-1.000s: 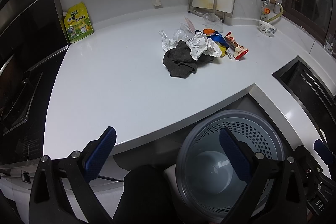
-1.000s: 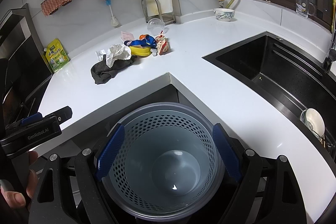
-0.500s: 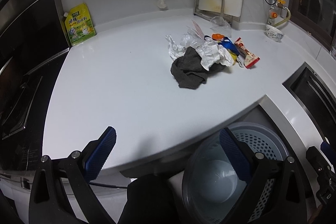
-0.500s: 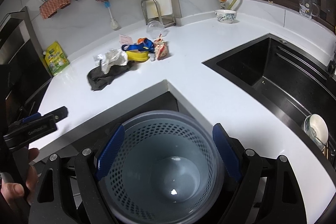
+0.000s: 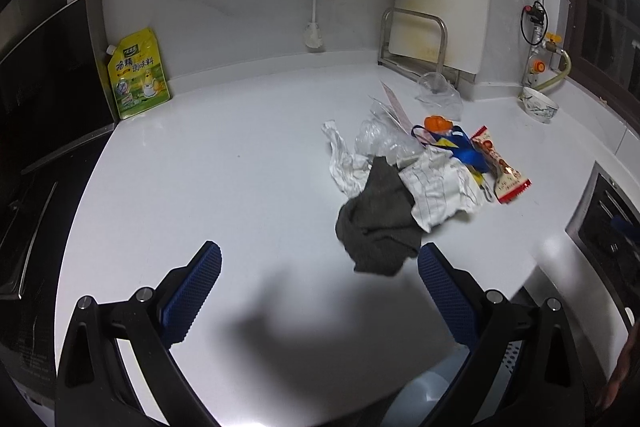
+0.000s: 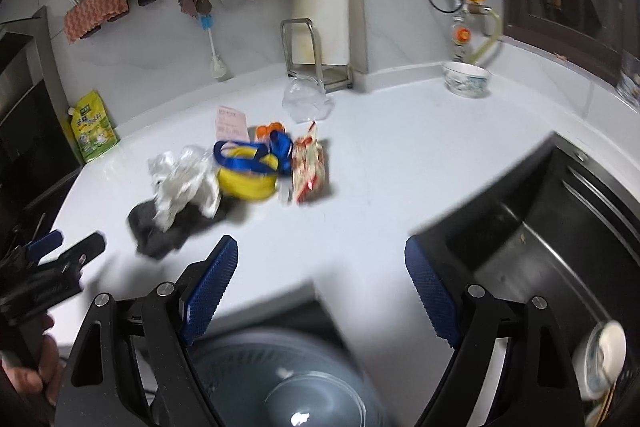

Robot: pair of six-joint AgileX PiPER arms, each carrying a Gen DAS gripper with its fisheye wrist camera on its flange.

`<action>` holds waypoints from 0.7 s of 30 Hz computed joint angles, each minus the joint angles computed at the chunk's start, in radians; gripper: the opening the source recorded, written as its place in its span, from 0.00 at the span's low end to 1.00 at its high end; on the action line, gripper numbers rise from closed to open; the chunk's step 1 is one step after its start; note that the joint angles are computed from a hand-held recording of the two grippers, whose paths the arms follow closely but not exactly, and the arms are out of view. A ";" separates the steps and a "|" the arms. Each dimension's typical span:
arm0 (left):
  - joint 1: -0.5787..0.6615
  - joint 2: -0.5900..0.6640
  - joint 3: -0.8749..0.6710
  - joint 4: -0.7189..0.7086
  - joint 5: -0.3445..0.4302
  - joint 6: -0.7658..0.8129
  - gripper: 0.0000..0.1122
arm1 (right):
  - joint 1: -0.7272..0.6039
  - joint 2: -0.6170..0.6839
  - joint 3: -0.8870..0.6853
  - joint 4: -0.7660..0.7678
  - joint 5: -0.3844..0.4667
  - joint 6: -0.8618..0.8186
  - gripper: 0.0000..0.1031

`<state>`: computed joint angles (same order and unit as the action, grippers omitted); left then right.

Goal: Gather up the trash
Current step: 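Grasp the red-and-white snack bag with the right tool while the left tool approaches the paper bag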

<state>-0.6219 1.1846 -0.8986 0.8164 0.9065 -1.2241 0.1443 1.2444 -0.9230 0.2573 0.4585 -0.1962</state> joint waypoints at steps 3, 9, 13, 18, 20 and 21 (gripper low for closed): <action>0.052 0.027 -0.009 -0.014 -0.055 0.035 0.86 | 0.006 0.137 -0.112 -0.005 -0.008 0.001 0.79; 0.126 0.072 -0.008 -0.043 -0.133 0.071 0.86 | 0.036 0.346 -0.293 -0.093 0.004 0.085 0.79; 0.152 0.090 -0.004 -0.057 -0.166 0.086 0.86 | 0.056 0.447 -0.374 -0.205 0.015 0.190 0.79; 0.176 0.103 -0.007 -0.059 -0.179 0.108 0.86 | 0.067 0.504 -0.430 -0.249 0.017 0.225 0.78; 0.192 0.102 -0.007 -0.070 -0.191 0.119 0.86 | 0.068 0.527 -0.459 -0.247 0.030 0.224 0.76; 0.199 0.103 -0.008 -0.075 -0.196 0.123 0.86 | 0.065 0.540 -0.474 -0.230 0.041 0.209 0.67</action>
<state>-0.4229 1.2872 -0.9069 0.7417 0.7110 -1.1008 0.2094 1.7844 -1.3968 0.0275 0.4998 0.0128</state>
